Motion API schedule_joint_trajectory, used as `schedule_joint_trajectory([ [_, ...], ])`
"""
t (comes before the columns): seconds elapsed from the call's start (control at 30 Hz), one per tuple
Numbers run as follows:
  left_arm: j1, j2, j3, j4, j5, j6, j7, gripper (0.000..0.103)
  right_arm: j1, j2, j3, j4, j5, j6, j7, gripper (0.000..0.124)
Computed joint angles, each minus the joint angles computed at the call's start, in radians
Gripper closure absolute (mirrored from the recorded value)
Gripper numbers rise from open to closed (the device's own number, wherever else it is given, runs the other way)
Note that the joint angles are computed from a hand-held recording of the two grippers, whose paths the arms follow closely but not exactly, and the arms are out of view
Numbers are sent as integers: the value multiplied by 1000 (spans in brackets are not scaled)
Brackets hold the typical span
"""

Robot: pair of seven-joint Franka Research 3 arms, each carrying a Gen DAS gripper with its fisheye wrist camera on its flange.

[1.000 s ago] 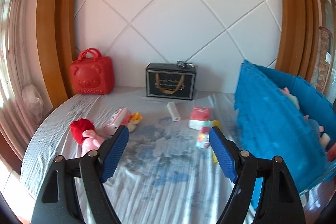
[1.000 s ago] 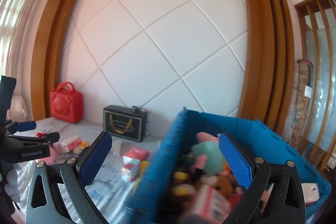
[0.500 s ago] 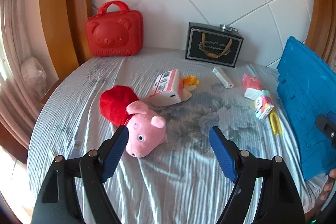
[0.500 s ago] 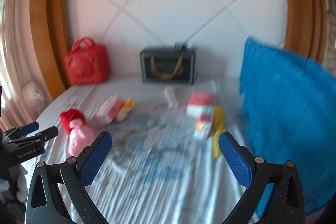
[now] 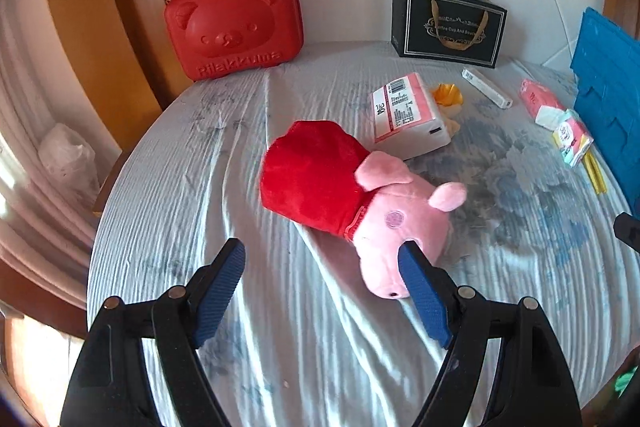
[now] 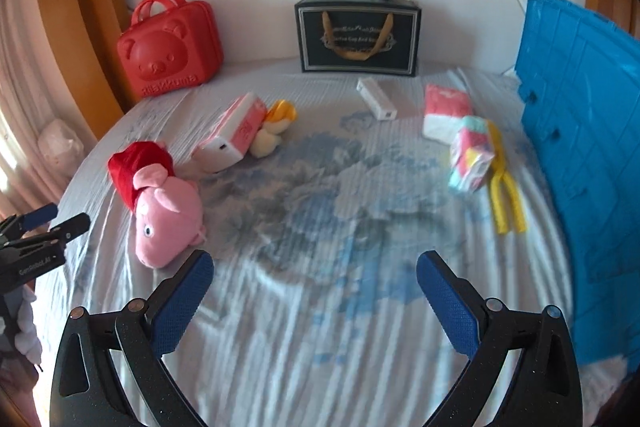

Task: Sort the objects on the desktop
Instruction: 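Withdraw both grippers from the bin back over the bed, then grasp the red-dress pink pig plush with both grippers, left at the dress, right at the head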

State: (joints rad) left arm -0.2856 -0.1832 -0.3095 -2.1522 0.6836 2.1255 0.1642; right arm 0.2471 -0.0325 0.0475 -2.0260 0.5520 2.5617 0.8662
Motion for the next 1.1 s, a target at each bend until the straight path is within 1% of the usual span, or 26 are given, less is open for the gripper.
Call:
schedule_joint_trajectory([
  [0.07,18,-36,50,-74,-17,112,107,24,19,-2,24,-26,-56,30,106,21],
  [0.17,55,-74,107,-163,-64,252,278,24,55,1,61,-57,-197,77,334,21],
  [0.3,103,-95,140,-234,-119,358,460,24,114,41,96,-53,-380,92,612,21],
  [0.37,122,-103,155,-263,-160,411,540,24,145,64,104,-36,-431,81,701,21],
  [0.47,145,-99,170,-286,-216,478,645,24,182,102,105,-3,-496,61,785,21],
  [0.57,160,-64,181,-279,-266,531,753,24,211,146,101,38,-530,48,835,21],
  [0.63,163,-36,187,-268,-307,558,828,24,226,184,95,80,-539,13,863,21],
  [0.73,171,10,183,-240,-341,571,919,24,248,218,79,114,-580,-1,911,21],
  [0.8,171,39,184,-224,-372,589,984,24,253,242,72,140,-583,-16,927,21],
  [0.93,176,84,181,-201,-431,618,1076,24,252,286,70,187,-555,-46,915,21],
  [1.03,183,115,178,-177,-462,633,1113,24,264,314,60,214,-569,-39,920,21],
  [1.1,183,134,183,-164,-538,645,1181,24,262,334,57,237,-560,-34,917,21],
])
